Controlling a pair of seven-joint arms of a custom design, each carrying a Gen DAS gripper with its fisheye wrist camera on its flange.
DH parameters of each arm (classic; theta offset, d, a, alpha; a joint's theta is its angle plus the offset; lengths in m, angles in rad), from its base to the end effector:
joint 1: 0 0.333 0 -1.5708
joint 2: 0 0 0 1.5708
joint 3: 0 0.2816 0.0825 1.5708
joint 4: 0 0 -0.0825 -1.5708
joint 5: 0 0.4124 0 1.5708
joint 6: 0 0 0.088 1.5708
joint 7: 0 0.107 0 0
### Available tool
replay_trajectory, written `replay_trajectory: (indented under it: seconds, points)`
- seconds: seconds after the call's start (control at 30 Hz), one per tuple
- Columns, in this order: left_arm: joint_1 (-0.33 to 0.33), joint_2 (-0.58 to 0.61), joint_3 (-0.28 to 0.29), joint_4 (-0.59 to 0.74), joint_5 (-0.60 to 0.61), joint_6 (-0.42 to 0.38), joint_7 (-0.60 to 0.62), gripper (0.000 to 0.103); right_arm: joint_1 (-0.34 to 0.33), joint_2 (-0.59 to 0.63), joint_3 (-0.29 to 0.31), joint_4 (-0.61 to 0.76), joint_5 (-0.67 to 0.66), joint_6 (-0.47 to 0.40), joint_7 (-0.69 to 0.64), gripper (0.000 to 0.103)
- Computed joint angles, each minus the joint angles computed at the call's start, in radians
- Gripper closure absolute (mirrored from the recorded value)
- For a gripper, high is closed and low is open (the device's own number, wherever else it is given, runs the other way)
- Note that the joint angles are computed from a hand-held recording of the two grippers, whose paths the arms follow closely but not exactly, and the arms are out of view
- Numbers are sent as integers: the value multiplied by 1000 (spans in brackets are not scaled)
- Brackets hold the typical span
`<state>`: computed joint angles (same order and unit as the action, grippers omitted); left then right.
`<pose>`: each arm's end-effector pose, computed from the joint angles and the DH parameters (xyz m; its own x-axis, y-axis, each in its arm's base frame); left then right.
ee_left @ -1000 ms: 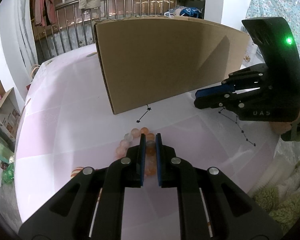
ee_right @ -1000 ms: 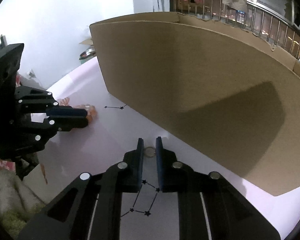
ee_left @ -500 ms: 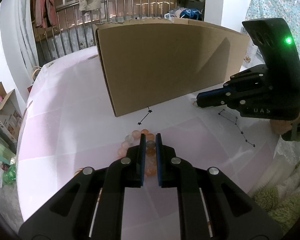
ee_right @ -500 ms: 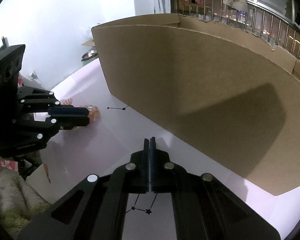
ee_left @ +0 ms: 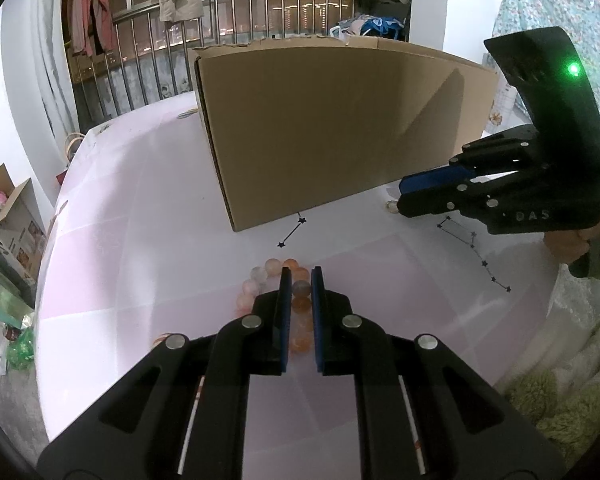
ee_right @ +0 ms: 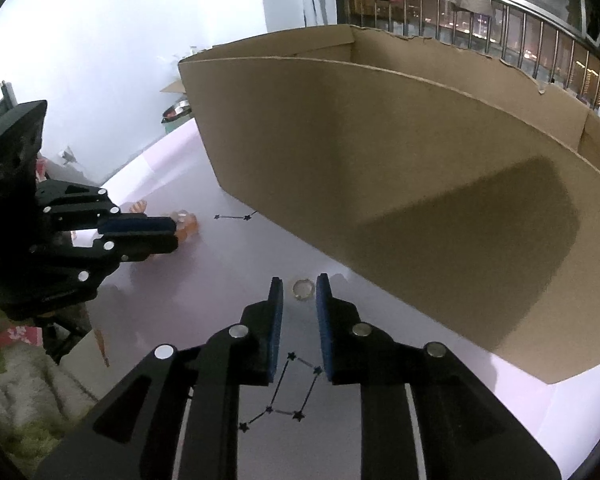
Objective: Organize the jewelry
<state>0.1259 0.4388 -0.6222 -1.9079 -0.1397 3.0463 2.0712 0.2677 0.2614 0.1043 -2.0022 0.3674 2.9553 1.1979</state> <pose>0.6211 -0.2843 0.3449 -0.6551 -0.7556 0.0005 -0.5207 0.4510 -0.7249 0.6205 0.2133 0.3543 0.4071 -0.9107 -0.0702 -0.7121 -0.2683 -0.6488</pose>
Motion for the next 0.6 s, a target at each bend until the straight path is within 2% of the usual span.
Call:
replay_trajectory:
  seconds: [0.13, 0.27, 0.33, 0.6]
  points:
    - [-2, 2, 3, 3, 3, -1, -6, 94, 29, 27, -31, 34, -59, -19, 54, 85]
    - [-6, 1, 8, 1, 4, -3, -12, 94, 69, 40, -69, 37, -143, 6, 122, 86]
    - [-6, 0, 7, 1, 4, -3, -13, 94, 61, 41, -59, 36, -148, 9, 123, 92]
    - [-5, -2, 7, -3, 4, 2, -16, 94, 38, 40, -36, 33, -139, 18, 106, 92]
